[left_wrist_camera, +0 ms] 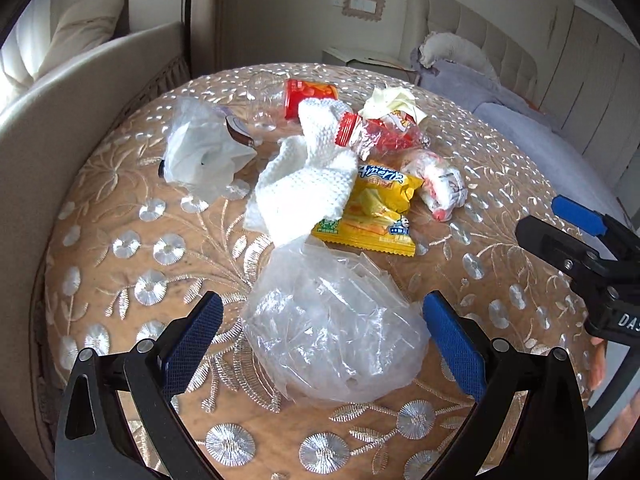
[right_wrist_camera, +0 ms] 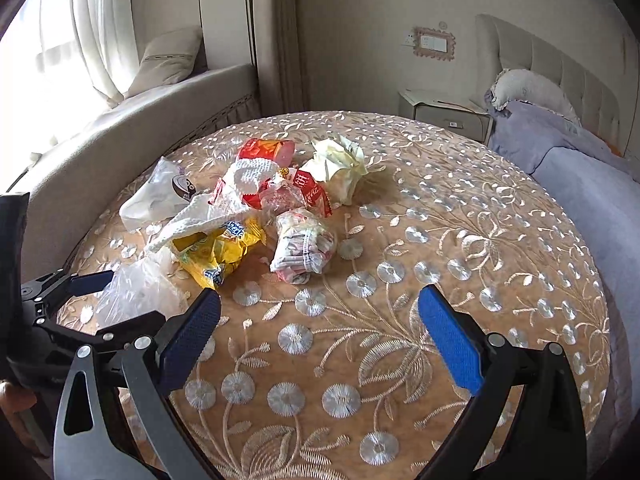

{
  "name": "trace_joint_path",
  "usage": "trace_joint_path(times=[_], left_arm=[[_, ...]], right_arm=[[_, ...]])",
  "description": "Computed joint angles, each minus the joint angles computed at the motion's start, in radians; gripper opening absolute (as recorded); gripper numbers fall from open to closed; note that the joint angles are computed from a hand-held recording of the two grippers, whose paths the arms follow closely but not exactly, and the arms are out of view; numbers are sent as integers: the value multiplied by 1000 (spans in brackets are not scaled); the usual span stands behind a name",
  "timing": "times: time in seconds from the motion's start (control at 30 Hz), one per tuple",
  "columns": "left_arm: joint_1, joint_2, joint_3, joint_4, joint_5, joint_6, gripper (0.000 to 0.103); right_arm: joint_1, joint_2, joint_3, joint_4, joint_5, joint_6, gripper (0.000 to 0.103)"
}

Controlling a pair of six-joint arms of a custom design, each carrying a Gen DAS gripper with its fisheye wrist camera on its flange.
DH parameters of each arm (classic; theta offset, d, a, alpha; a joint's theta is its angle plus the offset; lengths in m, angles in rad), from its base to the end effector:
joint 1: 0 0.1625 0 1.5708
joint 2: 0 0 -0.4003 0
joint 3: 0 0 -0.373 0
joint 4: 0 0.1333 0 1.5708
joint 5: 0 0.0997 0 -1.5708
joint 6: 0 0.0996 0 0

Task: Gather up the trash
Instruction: 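Grasp the clear plastic bag with the left tool while the right tool grasps the wrapped bundle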

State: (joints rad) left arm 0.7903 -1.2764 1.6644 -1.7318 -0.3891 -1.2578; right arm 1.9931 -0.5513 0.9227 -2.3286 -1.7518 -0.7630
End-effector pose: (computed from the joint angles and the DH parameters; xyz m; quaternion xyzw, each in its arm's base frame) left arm -0.2268 -0.5495 0.3452 -0.1338 0.8167 -0.4221 0.3702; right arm 0.4404 -0.6987 0.1836 0.5315 -0.8204 0.1734 0.1198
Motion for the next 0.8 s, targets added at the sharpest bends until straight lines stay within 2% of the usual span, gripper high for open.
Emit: trace_joint_path(times=[0.13, 0.2, 0.27, 0.37, 0.43, 0.47, 0.5, 0.6, 0.8], left_arm=[[19, -10, 26, -110, -28, 80, 98], [26, -13, 32, -128, -34, 94, 98], [29, -9, 27, -116, -26, 103, 97], [29, -3, 14, -66, -12, 92, 87], [29, -13, 30, -121, -9, 127, 78], [28, -21, 43, -153, -9, 145, 72], [27, -31, 62, -204, -11, 173, 67], [17, -63, 108, -295, -20, 202, 64], [-42, -93, 97, -102, 34, 44, 64]], right_arm=[[16, 97, -130, 74, -52, -17, 98], [22, 152, -213, 130, -76, -17, 83], [26, 200, -284, 177, -101, -16, 74], [27, 266, -393, 270, -120, -6, 69], [27, 290, -428, 301, -121, -1, 61], [27, 297, -435, 302, -117, -2, 49], [25, 302, -446, 314, -110, 0, 49], [23, 294, -442, 318, -96, 8, 48], [14, 160, -242, 201, -68, 4, 48]])
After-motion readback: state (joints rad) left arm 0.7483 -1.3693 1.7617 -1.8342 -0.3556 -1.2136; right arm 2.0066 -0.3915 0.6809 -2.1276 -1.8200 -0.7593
